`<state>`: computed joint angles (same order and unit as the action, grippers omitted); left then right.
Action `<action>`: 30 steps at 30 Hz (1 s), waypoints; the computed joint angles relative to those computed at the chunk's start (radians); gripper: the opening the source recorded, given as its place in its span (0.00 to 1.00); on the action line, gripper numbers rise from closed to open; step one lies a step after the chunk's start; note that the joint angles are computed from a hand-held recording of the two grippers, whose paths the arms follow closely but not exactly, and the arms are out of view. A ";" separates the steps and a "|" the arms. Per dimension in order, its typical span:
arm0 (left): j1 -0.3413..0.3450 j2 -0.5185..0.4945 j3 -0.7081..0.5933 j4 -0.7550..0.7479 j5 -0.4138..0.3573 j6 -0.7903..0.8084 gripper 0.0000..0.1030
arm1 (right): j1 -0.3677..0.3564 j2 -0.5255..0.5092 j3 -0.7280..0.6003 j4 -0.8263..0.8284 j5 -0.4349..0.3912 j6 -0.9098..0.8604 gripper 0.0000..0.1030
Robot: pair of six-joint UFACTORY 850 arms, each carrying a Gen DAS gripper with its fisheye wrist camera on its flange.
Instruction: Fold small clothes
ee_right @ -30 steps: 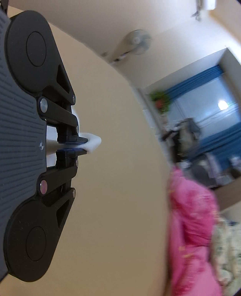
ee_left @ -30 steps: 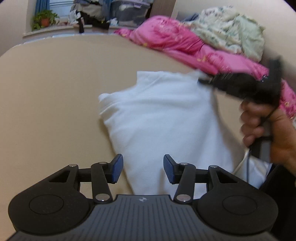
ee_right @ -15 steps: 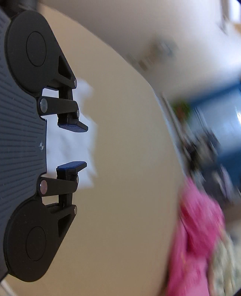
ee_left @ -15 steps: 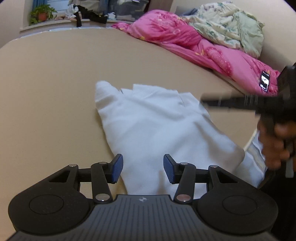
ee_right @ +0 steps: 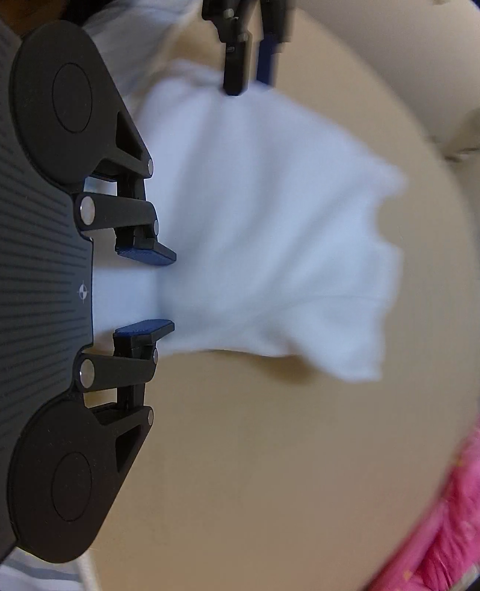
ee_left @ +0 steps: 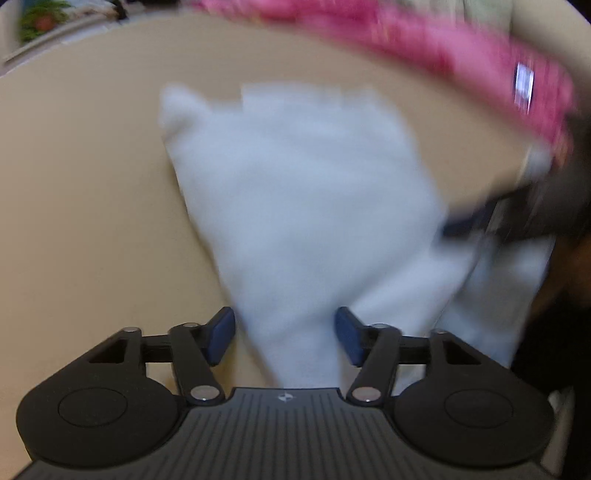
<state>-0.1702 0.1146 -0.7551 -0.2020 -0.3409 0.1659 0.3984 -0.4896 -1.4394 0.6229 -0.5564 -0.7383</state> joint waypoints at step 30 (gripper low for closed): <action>0.172 -0.152 -0.104 -0.994 0.046 0.442 0.78 | -0.037 -0.151 -0.133 0.431 0.033 0.097 0.55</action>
<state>0.0018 -0.0372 -0.8594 -1.1958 -0.2953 0.6080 0.3618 -0.6404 -1.5720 1.0538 -0.5229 -0.6409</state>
